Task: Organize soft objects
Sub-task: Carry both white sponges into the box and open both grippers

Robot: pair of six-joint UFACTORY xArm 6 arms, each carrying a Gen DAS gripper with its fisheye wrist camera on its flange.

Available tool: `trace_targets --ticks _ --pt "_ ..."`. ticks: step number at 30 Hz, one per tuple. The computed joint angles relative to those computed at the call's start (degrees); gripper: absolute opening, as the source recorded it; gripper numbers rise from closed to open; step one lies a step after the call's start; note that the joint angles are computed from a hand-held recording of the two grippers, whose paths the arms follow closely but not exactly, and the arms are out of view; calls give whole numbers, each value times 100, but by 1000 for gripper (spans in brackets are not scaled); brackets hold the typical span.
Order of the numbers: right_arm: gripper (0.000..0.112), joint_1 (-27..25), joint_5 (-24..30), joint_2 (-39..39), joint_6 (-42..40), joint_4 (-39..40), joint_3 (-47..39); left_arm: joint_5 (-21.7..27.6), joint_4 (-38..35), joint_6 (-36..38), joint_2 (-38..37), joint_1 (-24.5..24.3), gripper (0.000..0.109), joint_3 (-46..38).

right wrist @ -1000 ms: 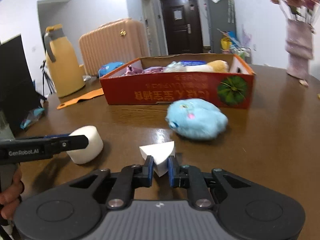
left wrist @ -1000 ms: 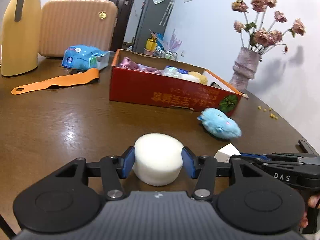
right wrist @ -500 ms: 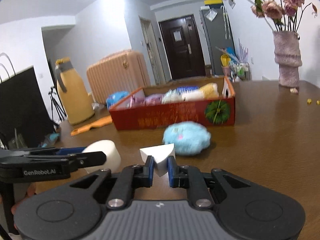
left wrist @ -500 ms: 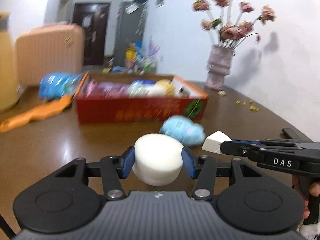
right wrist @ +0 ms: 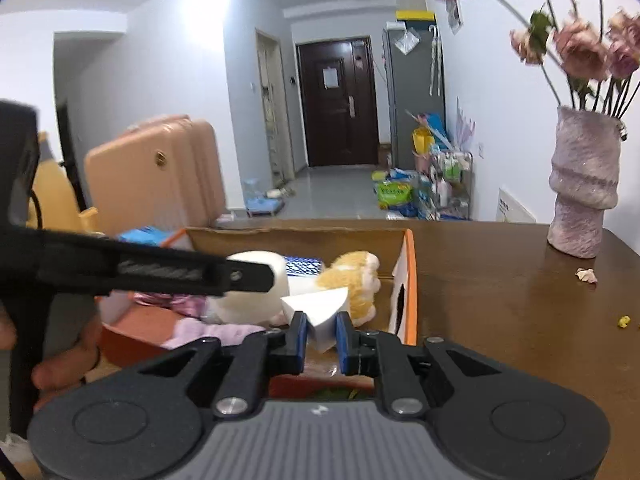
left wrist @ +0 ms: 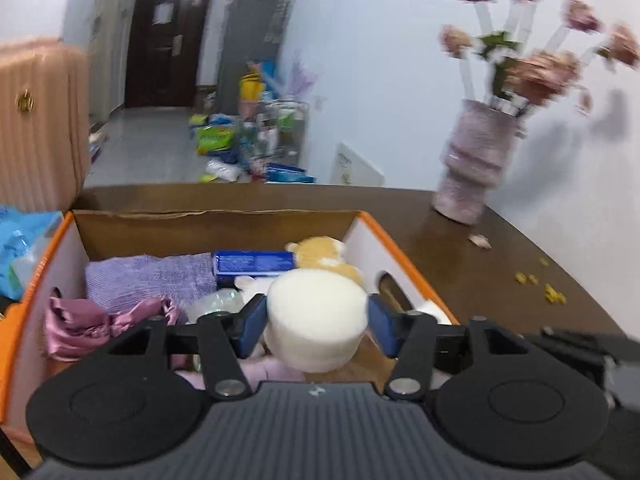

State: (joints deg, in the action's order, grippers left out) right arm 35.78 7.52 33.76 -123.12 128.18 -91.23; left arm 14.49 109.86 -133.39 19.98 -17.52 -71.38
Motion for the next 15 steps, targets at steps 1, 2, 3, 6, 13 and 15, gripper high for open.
trace_targets --ticks 1,2,3,6,13,15 --pt "19 -11 19 157 -33 -15 -184 -96 83 -112 166 66 76 -156" --pt "28 -20 -32 312 -306 210 -381 -233 52 -30 260 140 76 -241" --pt "42 -12 -203 468 -524 413 -607 -311 87 -12 300 180 77 -270" --pt "50 -123 -250 568 -1326 1318 -769 -186 551 -462 166 163 83 -103" --pt "50 -300 130 20 -1548 1765 -121 213 610 -466 -731 68 83 795" --pt "52 -337 318 -349 -1839 1998 334 508 596 -437 -1255 -108 83 1370"
